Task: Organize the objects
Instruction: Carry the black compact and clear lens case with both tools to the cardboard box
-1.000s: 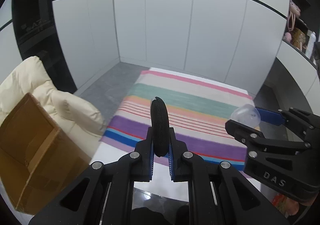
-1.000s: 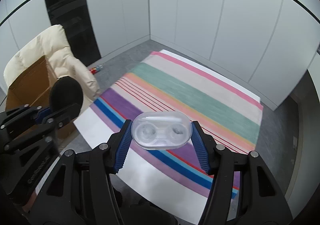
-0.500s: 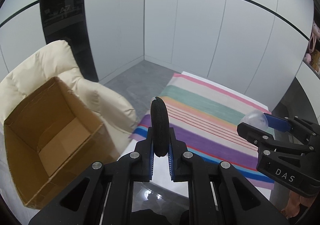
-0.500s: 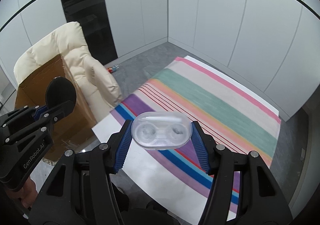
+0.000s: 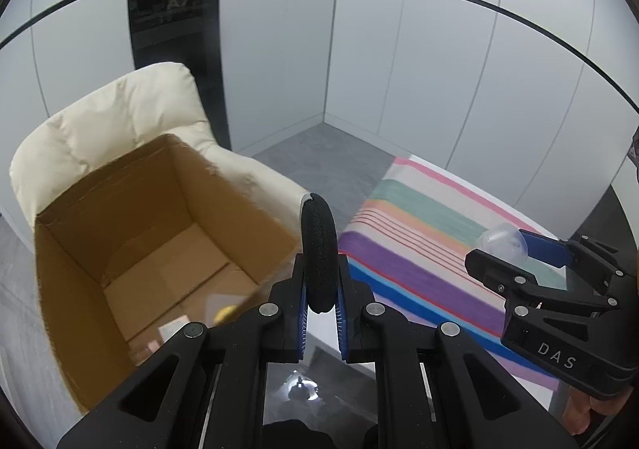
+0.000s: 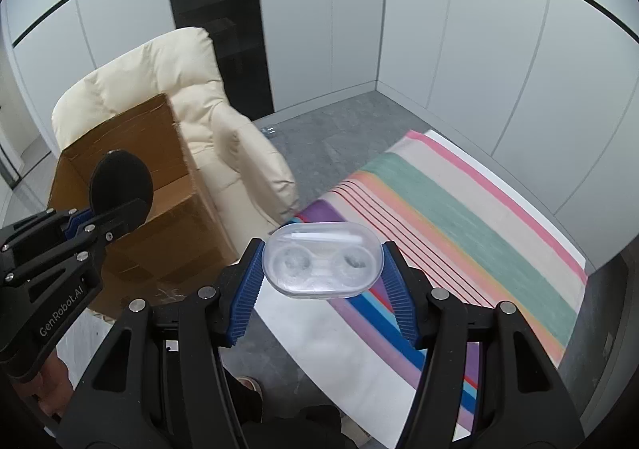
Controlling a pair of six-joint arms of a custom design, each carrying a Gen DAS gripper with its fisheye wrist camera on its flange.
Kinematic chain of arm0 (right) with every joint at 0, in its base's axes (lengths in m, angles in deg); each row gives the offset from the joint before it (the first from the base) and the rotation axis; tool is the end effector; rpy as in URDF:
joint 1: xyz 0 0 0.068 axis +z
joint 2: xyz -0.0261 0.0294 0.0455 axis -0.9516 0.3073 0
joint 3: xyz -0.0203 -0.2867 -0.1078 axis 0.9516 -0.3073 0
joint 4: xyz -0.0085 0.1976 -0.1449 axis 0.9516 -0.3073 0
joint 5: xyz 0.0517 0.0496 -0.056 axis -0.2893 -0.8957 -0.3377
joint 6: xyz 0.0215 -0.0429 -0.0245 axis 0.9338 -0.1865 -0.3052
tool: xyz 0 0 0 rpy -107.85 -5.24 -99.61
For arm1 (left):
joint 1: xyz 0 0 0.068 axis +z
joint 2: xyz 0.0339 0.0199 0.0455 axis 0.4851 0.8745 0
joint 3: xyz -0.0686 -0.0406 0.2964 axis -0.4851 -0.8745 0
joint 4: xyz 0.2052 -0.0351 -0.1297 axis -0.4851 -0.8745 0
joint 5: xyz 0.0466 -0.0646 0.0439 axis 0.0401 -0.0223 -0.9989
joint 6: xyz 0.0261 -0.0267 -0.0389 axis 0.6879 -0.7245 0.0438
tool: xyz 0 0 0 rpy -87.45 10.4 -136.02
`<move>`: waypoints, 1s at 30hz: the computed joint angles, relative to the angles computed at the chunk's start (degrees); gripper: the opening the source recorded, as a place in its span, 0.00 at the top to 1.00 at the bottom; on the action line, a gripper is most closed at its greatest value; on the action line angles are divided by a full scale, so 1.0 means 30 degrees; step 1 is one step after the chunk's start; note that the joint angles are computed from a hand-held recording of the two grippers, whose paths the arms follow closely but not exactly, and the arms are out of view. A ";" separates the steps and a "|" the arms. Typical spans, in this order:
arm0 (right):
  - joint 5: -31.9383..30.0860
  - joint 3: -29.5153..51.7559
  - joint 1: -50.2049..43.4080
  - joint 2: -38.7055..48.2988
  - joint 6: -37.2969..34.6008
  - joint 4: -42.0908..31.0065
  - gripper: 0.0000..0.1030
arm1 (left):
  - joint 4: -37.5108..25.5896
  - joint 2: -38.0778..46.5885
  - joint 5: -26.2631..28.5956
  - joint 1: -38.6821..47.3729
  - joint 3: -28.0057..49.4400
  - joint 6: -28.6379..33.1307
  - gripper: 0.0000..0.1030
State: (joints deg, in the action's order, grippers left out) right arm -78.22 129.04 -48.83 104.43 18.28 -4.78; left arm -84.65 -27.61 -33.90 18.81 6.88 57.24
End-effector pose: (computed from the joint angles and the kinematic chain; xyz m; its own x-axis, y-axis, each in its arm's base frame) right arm 0.2588 0.1161 0.2718 -0.6366 -0.4240 -0.6441 -0.5587 0.8293 0.0064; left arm 0.1547 -0.0176 0.2821 -0.6604 -0.2640 -0.7030 -0.3021 0.9505 -0.0732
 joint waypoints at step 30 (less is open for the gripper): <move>0.2407 0.2752 0.7673 0.3312 0.2142 0.0806 0.41 | -0.1214 -0.2201 0.7823 1.4652 -0.1693 0.8799 0.88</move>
